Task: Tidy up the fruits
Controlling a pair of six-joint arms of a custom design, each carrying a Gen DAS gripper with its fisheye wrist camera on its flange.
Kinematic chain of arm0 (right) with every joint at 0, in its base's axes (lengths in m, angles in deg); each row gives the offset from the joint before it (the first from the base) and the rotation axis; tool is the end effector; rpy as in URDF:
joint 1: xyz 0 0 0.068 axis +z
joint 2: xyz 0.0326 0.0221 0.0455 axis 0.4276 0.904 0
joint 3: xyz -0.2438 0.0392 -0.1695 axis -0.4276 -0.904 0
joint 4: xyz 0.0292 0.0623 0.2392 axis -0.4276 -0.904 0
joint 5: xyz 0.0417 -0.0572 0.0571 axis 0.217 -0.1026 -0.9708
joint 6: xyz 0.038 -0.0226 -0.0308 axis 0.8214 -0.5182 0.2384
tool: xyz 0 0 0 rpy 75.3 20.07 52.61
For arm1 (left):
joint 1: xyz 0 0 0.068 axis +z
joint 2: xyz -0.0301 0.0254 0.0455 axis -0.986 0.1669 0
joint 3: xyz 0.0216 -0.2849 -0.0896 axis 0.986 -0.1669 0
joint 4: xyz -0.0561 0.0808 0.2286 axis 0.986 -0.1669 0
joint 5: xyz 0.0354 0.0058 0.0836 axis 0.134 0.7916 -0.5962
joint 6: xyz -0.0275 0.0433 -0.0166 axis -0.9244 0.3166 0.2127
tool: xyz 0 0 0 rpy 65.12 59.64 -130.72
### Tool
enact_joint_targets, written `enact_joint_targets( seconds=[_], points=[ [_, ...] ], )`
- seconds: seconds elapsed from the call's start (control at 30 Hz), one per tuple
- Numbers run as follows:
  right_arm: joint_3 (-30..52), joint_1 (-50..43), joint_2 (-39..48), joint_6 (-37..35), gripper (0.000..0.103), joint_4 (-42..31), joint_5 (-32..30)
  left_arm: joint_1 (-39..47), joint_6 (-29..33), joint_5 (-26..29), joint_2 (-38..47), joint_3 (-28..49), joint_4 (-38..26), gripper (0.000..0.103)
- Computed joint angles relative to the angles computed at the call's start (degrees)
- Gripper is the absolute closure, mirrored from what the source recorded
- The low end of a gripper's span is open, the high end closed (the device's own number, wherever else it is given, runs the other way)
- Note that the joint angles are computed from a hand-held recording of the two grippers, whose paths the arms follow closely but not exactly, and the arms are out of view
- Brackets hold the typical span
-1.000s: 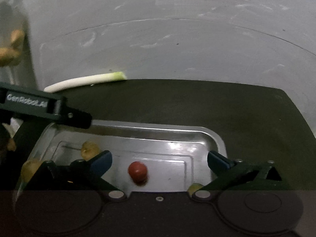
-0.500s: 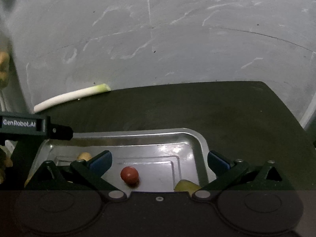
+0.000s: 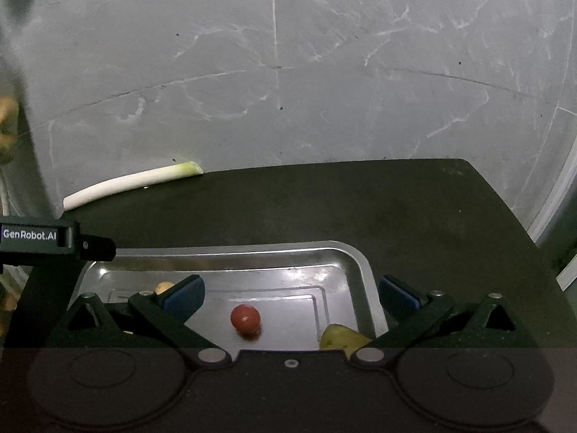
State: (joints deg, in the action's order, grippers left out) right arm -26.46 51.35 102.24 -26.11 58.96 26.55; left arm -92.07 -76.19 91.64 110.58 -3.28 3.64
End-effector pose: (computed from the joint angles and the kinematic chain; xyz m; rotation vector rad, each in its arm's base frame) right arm 0.1431 0.0482 0.1460 0.5267 2.2820 -0.1810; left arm 0.2657 -0.0656 0.1574 0.4648 2.5108 -0.4302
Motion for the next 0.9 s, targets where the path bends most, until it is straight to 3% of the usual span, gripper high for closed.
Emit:
enact_joint_targets(
  seconds=[0.17,0.63,0.9],
  points=[
    [1.33,3.09,0.36,2.9,0.001,-2.5,2.55,1.99,1.9,0.88,-0.99,-0.39,-0.76,0.001],
    [2.91,17.07,-0.44,19.93,0.001,-15.61,14.6,6.45,5.05,2.02,-5.63,-3.6,-1.99,0.001],
    [4.77,20.98,-3.79,23.68,0.001,-23.03,17.54,6.64,5.53,3.46,-9.15,-6.2,-2.07,0.001]
  ],
)
